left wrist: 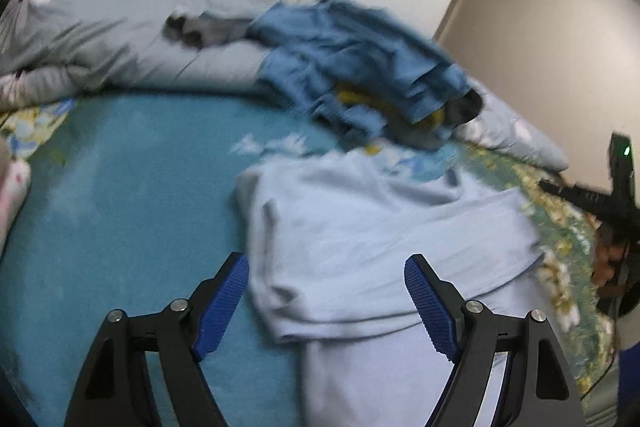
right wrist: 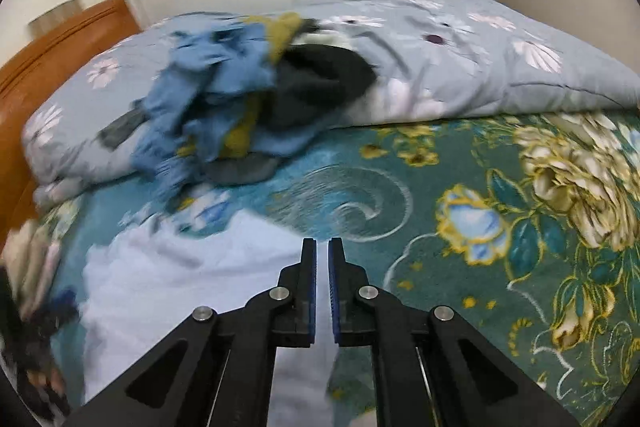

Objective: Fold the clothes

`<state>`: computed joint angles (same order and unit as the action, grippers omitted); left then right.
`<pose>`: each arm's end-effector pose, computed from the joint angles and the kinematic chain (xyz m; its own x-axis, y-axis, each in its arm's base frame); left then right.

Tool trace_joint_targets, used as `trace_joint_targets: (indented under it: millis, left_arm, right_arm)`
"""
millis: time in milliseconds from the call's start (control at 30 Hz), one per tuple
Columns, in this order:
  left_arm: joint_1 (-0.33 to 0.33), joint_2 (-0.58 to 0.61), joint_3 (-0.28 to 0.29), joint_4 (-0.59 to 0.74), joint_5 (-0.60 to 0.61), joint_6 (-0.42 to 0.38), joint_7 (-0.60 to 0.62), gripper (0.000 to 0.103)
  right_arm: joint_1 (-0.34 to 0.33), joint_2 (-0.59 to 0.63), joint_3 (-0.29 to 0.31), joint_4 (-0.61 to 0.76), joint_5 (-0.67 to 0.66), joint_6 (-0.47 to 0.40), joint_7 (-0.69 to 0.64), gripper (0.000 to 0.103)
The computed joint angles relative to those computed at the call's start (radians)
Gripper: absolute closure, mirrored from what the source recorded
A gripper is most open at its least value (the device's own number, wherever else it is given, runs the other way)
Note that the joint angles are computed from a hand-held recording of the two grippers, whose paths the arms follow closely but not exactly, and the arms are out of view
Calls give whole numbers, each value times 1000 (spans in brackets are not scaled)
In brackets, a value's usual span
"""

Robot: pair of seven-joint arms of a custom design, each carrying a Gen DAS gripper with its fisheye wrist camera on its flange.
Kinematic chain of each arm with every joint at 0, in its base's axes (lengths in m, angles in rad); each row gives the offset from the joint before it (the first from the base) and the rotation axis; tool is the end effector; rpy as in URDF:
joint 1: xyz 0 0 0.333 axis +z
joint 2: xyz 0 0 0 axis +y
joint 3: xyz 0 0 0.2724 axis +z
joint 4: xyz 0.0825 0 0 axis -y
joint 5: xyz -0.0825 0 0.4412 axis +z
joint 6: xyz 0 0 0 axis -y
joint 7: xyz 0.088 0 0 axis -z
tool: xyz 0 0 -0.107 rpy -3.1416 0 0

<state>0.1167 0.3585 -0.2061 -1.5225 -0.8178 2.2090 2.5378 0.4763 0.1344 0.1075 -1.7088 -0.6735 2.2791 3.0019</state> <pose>0.7350 -0.0728 0.4468 -0.6611 -0.6759 0.3256 -0.6611 0.3196 -0.6788 0.5870 0.3662 0.4982 -0.4188 -0.8842 -0.2070 -0.6392 0.4489 -0.6244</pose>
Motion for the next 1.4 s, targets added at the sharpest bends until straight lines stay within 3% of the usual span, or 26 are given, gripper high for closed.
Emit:
trace_joint_targets:
  millis: [200,300,400,567,633,667,733,900,1000,1167,1400]
  left_arm:
    - [-20,15,-4,2,23,-62,12,20]
    - [-40,61,10,34,95,-51,-56,20]
    - [-31,71,2,47,105,-63,-85,20]
    - [15,-42,0,-43,54,-105,-22,20]
    - [42,-96,22,-97,12,-166,2,20]
    - [50,-114,38,-115,6,-201,-5,20]
    - [61,-143,72,-157,23,-253,-45,20]
    - [90,-222,129,-267,35,-360,-54,20]
    - [104,-259,155,-310,14,-415,-38,20]
    - [116,-298,180,-353,7,-508,-62,20]
    - [132,-374,220,-433,48,-599,-38,20]
  right_arm:
    - [6,-10,17,-85,92,109,-71,98]
    - [-1,-57,10,-173,89,131,30,98]
    - [-25,-87,7,-258,111,238,124,98]
    - [-30,-198,39,-356,32,288,249,98]
    - [-30,-261,63,-410,16,300,272,97]
    - [-25,-299,75,-453,37,311,272,95]
    - [-7,-376,101,-549,97,332,274,76]
    - [7,-490,192,-709,135,428,406,73]
    - [-17,-516,253,-745,83,498,526,69]
    - [7,-474,271,-718,72,531,518,68]
    - [-53,-461,344,-714,-106,606,734,67]
